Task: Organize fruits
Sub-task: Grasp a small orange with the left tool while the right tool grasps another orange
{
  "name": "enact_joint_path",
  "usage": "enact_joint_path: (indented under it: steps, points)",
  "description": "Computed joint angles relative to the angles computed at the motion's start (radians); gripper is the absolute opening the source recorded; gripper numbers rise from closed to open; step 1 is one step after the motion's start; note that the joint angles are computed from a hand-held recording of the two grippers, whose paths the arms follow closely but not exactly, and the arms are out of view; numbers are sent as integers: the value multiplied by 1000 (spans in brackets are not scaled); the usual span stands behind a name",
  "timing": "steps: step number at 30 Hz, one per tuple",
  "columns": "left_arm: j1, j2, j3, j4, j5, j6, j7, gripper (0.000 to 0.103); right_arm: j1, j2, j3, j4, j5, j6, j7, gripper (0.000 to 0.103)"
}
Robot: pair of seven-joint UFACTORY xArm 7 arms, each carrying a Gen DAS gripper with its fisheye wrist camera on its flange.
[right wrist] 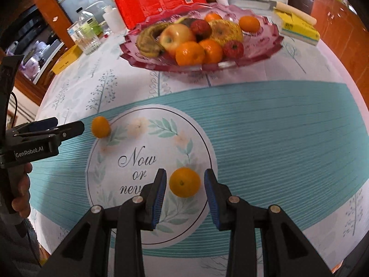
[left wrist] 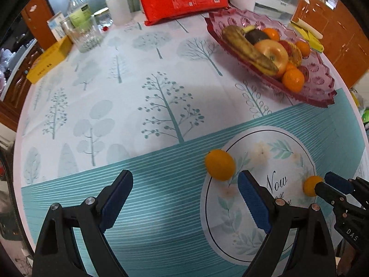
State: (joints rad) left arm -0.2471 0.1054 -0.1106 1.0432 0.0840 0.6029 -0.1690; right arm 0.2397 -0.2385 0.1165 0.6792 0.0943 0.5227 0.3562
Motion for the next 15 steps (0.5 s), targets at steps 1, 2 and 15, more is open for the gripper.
enact_joint_path:
  steps: [1,2,15]
  points:
    - [2,9,-2,2,-12,-5,13,92,-2,4,3,-3,-2,-3,12,34]
    - [3,18,-5,4,-29,-11,30,92,-4,7,5,-6,-4,-5,23,34]
    - [-9,75,-17,23,-95,-54,112,81,10,17,1,-35,7,-56,41,34]
